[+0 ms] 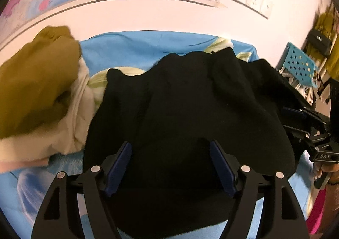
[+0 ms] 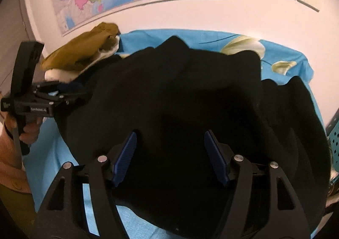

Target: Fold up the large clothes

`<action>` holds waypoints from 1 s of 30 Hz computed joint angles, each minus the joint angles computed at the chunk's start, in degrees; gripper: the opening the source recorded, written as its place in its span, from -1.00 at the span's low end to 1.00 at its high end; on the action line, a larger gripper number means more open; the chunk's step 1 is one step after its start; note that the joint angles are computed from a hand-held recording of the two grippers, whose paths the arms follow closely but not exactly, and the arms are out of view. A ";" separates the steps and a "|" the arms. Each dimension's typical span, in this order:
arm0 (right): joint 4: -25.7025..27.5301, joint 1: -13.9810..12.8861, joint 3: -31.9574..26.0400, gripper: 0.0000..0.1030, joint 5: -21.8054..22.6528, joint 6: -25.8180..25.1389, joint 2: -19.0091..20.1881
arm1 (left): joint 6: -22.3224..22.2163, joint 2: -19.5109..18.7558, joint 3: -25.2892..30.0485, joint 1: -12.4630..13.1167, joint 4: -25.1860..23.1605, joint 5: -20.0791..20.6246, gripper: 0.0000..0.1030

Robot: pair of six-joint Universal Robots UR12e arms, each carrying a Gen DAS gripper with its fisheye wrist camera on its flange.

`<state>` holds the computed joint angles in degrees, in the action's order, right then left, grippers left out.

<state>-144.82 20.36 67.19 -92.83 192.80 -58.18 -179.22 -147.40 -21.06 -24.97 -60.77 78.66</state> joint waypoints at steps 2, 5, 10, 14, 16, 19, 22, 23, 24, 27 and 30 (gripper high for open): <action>-1.76 0.47 0.35 0.31 0.17 -1.80 -0.55 | -1.23 2.73 -5.19 0.46 3.75 -1.79 0.44; -3.72 1.52 0.17 0.44 0.11 -6.39 -0.79 | -2.48 5.59 -10.55 0.79 7.83 -2.32 0.46; -2.33 3.89 -2.42 0.69 -0.14 -15.76 0.65 | -3.38 8.97 -16.82 1.07 11.47 -2.67 0.49; -0.11 5.94 -4.93 0.69 -3.24 -22.27 2.63 | -3.35 10.69 -19.97 1.10 12.74 -2.23 0.49; 0.02 6.54 -5.50 0.69 -3.57 -24.54 3.30 | -3.67 11.42 -21.35 1.19 13.07 -2.44 0.50; -0.36 8.12 -6.75 0.69 -9.03 -30.87 4.81 | -4.06 12.21 -22.92 1.36 12.79 -3.10 0.58; -1.70 8.87 -7.16 0.69 -12.06 -35.57 5.81 | -3.83 12.71 -23.99 1.37 12.34 -3.23 0.58; -1.80 9.02 -7.27 0.69 -12.75 -36.86 6.08 | -3.81 12.87 -24.36 1.38 12.40 -3.38 0.58; -1.60 9.12 -7.52 0.69 -13.30 -37.43 6.33 | -3.81 12.96 -24.58 1.42 12.28 -3.74 0.58; -2.25 9.42 -7.78 0.69 -15.48 -39.90 7.04 | -3.78 13.11 -24.97 1.40 12.18 -3.91 0.58; -2.25 9.48 -7.99 0.66 -16.94 -40.53 7.43 | -3.63 13.17 -25.16 1.40 12.24 -4.16 0.58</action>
